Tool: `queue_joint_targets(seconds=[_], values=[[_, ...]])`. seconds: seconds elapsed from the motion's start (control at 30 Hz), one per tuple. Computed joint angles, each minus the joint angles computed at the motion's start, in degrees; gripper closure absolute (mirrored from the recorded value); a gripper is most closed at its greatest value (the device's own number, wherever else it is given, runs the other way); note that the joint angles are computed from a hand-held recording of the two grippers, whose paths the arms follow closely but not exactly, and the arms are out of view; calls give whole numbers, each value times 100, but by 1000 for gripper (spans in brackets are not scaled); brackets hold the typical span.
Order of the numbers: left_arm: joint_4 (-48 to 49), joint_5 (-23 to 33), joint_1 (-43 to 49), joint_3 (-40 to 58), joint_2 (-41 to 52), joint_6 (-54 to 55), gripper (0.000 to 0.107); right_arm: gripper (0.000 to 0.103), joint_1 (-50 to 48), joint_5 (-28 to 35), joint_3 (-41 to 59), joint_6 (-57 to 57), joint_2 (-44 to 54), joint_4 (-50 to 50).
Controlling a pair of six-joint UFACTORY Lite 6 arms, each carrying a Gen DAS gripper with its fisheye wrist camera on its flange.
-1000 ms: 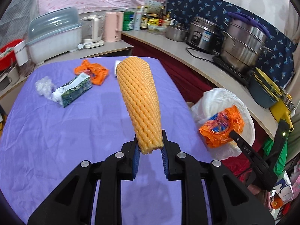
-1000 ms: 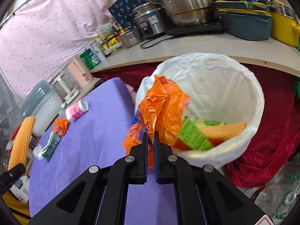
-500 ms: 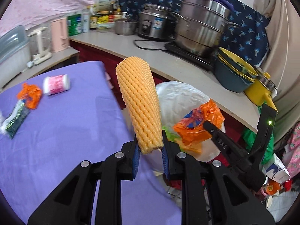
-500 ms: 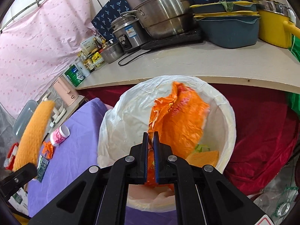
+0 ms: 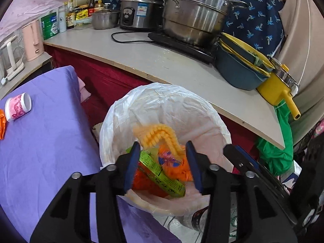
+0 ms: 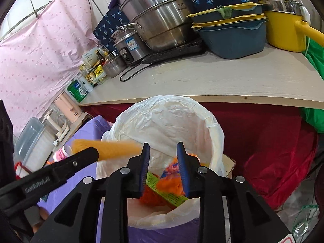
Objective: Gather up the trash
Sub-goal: 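Open the left tool to drop the foam sleeve into the bin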
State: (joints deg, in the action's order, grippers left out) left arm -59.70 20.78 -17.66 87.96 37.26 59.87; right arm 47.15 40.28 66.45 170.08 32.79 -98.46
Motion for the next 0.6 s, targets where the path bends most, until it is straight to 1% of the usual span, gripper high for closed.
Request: queue_joint_targets(seconds=[0.17, 0.3, 0.4, 0.5, 0.6], values=[[-313, 15, 280, -205, -240, 195, 59, 68, 99, 62, -82, -92, -171, 118], [-599, 85, 586, -438, -484, 425, 59, 68, 233, 174, 61, -408, -218, 366], [-669, 96, 812, -671, -716, 503, 59, 66, 400, 288, 278, -719, -197, 598], [-803, 134, 1102, -957, -997, 674, 59, 63, 563, 432, 525, -1011, -170, 799], [-971, 159, 1412, -1294, -1295, 943, 57, 62, 719, 526, 852, -1343, -89, 1005]])
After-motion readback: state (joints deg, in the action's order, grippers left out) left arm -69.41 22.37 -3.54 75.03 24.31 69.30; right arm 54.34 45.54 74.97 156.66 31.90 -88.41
